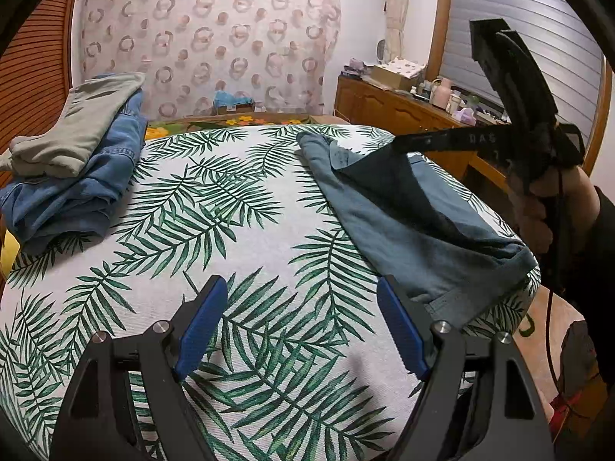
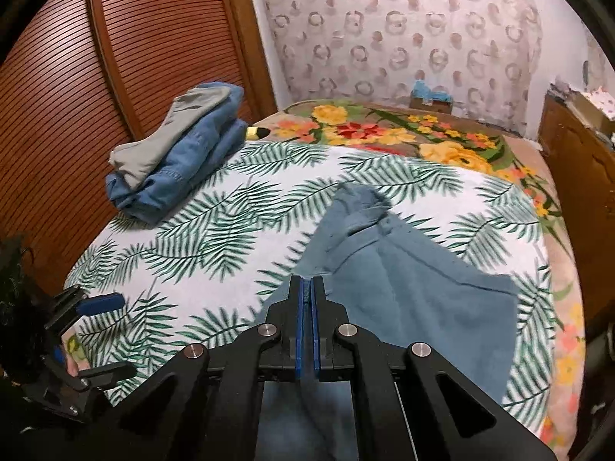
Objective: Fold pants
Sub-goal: 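Lift the hem and fold the shorts in half, open the right tool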
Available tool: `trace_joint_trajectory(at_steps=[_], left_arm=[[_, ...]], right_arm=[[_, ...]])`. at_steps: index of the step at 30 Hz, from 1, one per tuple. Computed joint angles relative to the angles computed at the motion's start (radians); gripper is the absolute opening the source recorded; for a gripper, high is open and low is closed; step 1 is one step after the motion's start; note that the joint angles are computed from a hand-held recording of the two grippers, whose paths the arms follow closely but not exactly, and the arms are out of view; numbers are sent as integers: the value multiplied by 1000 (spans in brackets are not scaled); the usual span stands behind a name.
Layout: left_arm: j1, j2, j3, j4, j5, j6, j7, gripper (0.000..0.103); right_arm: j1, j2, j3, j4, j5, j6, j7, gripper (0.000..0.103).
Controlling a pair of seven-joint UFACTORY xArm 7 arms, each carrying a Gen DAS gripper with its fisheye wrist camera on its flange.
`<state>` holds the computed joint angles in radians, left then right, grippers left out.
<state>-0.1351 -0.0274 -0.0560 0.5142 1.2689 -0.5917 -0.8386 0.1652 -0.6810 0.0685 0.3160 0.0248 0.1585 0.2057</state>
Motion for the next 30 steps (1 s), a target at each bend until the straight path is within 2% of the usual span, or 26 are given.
trace_joint_trajectory(at_steps=[5, 13, 26, 30], left_arm=[[-2, -1, -3, -2, -5, 4, -2, 81], [-13, -6, -6, -21, -48, 2, 40, 81], [-9, 2, -6, -3, -16, 7, 13, 81], [-9, 4, -6, -2, -12, 7, 10, 81]], right_arm=[[-97, -83, 43, 3, -48, 84, 33, 3], [-216, -157, 62, 12, -129, 174, 62, 3], [-318, -96, 127, 29, -240, 117, 124, 3], [-361, -86, 147, 35, -272, 131, 151, 3]])
